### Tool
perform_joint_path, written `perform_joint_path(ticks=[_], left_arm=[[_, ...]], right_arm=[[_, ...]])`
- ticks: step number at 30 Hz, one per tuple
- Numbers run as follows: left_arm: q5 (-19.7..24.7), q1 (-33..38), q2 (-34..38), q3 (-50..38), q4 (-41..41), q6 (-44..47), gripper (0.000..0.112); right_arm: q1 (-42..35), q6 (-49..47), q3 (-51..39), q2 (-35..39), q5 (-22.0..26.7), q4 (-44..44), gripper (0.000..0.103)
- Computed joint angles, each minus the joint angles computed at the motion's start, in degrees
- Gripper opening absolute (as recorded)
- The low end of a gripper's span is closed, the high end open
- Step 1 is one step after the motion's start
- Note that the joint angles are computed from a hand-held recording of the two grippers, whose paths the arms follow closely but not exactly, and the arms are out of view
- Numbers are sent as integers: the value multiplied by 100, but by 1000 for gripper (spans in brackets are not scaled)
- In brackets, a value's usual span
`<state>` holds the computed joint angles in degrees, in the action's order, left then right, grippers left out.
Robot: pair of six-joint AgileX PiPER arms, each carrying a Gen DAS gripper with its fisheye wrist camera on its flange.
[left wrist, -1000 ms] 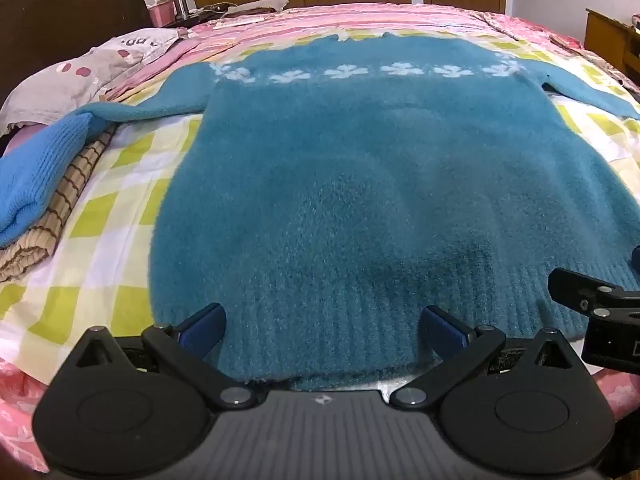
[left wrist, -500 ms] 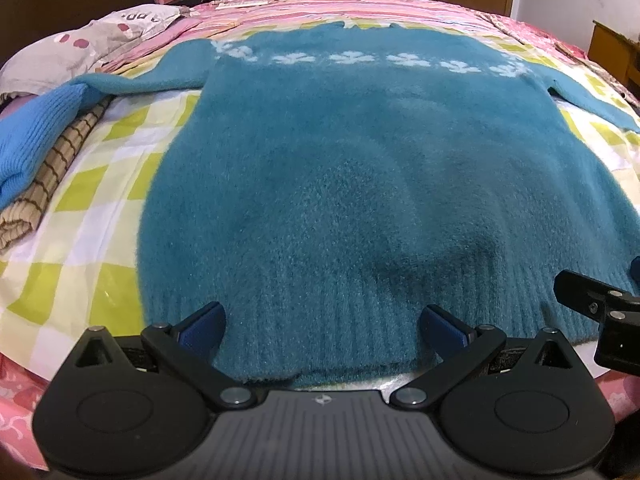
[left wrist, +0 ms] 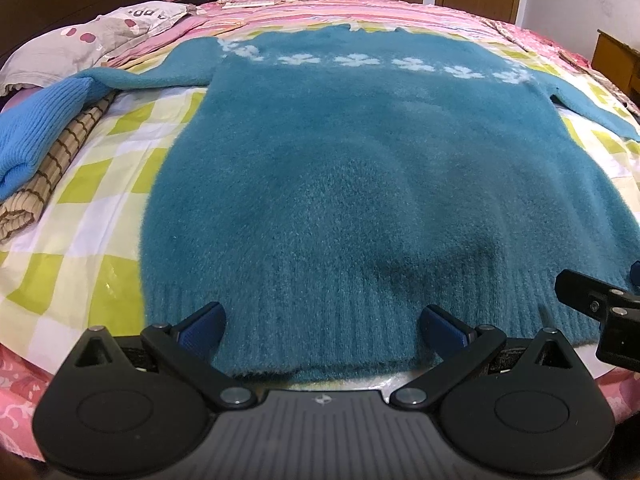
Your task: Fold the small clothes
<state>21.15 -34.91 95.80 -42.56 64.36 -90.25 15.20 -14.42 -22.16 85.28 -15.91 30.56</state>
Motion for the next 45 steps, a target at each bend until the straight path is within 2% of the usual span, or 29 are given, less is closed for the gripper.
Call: perform_joint_path(ticks=[24, 31, 36, 45], left_arm=[[297, -101, -380, 143, 636, -556, 103], [260, -3, -498, 113, 561, -397, 103], [267, 45, -516, 22, 525, -293, 103], [311, 116, -355, -273, 449, -9, 103]], right_arm=[[65, -408, 60, -440, 1, 534, 102], [-71, -273, -52, -728, 250, 375, 102], [76, -882, -155, -636, 188, 873, 102], [-128, -60, -448, -451, 200, -103, 102]])
